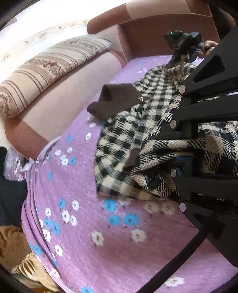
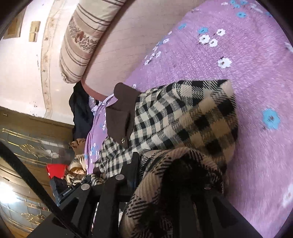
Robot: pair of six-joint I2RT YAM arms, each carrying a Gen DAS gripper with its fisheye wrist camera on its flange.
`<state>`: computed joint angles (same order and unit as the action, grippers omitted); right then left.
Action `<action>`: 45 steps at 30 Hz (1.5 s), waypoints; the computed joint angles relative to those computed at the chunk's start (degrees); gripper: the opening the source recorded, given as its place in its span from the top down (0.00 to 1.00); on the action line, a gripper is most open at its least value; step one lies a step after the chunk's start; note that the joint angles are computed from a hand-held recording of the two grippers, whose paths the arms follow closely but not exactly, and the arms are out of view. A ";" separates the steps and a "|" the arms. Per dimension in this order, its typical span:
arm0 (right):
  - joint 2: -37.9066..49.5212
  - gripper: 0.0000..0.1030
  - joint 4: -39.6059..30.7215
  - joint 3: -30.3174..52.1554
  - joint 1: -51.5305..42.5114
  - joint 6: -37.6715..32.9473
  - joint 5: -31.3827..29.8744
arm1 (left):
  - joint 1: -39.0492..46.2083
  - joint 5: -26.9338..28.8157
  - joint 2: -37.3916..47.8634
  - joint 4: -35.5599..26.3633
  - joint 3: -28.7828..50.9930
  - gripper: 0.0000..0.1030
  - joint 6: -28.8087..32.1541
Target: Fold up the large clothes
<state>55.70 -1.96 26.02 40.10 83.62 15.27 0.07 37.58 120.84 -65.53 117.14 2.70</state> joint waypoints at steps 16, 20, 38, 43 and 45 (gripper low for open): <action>9.28 0.30 26.98 -6.36 -13.92 3.17 -7.73 | 6.35 23.52 5.83 9.94 3.54 0.44 -20.88; 9.95 0.30 28.93 -7.08 -15.05 5.87 -8.52 | 7.28 19.82 5.83 9.28 5.60 0.44 -21.25; 13.89 0.57 -15.71 20.74 19.23 -6.45 9.73 | 7.96 -9.69 -20.19 13.82 -16.50 0.31 -3.21; 35.53 0.64 -23.47 40.86 15.04 -18.20 2.65 | 7.60 -12.53 -27.52 13.49 -28.30 0.30 1.73; 44.39 0.64 -30.21 52.26 11.91 -23.80 2.85 | 6.51 -13.50 -27.75 13.92 -30.68 0.30 3.97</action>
<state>100.09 -32.17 78.27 52.01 59.82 18.12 6.58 24.08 93.08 -51.61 86.46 6.67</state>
